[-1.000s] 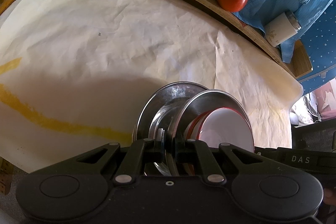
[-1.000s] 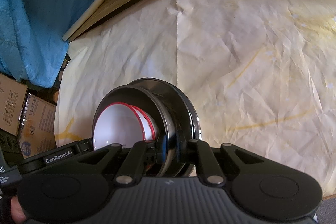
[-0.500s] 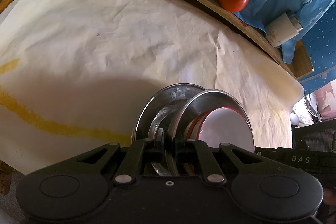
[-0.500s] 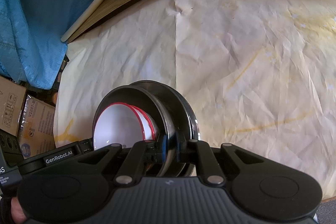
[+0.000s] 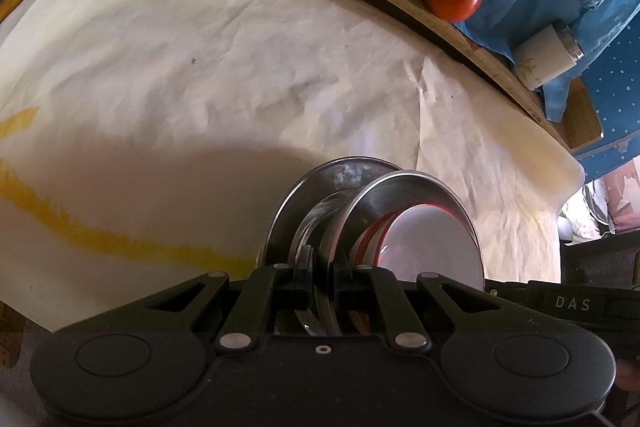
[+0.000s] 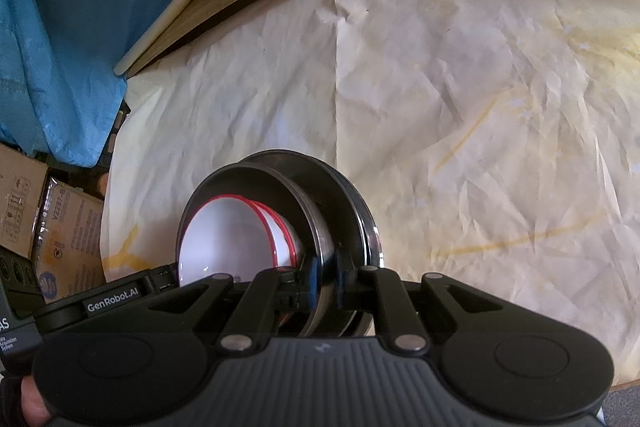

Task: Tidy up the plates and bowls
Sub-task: 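Lift the steel bowl with both tools and carry it over the steel plates, then lower the steel bowl onto the steel plates and open both tools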

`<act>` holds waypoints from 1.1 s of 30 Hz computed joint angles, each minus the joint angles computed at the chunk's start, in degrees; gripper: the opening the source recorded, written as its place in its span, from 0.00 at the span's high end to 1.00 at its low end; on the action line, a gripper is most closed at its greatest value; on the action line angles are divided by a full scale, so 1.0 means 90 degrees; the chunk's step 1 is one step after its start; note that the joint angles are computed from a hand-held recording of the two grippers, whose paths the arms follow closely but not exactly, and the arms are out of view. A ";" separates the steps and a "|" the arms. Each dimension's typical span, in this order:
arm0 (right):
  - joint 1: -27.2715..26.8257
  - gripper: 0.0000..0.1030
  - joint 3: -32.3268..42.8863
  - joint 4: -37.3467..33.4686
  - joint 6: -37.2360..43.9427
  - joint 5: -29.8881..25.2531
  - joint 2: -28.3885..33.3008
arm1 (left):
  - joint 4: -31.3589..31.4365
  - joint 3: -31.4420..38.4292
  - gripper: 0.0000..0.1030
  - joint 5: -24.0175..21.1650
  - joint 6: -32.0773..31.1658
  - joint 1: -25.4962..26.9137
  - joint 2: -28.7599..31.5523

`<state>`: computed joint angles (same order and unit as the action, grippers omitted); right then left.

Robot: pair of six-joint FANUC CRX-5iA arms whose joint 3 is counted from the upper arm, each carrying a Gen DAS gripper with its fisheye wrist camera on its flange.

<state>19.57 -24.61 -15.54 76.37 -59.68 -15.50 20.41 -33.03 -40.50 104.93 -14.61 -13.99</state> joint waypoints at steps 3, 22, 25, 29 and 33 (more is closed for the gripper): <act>0.0036 0.88 -0.0019 0.0021 -0.0001 0.0024 -0.0014 | 0.0009 -0.0023 0.93 0.0005 0.0008 0.0017 -0.0018; 0.0125 0.88 -0.0080 0.0127 -0.0074 0.0082 0.0002 | 0.0011 0.0004 0.93 -0.0062 0.0055 0.0047 0.0078; 0.0164 0.88 -0.0101 0.0151 -0.0110 0.0116 0.0000 | 0.0021 -0.0004 0.93 -0.0056 0.0049 0.0052 0.0081; 0.0198 0.88 -0.0121 0.0181 -0.0141 0.0145 -0.0009 | 0.0035 -0.0017 0.93 -0.0044 0.0018 0.0056 0.0083; 0.0191 0.88 -0.0112 0.0175 -0.0138 0.0133 -0.0006 | 0.0038 -0.0020 0.93 -0.0037 0.0013 0.0053 0.0086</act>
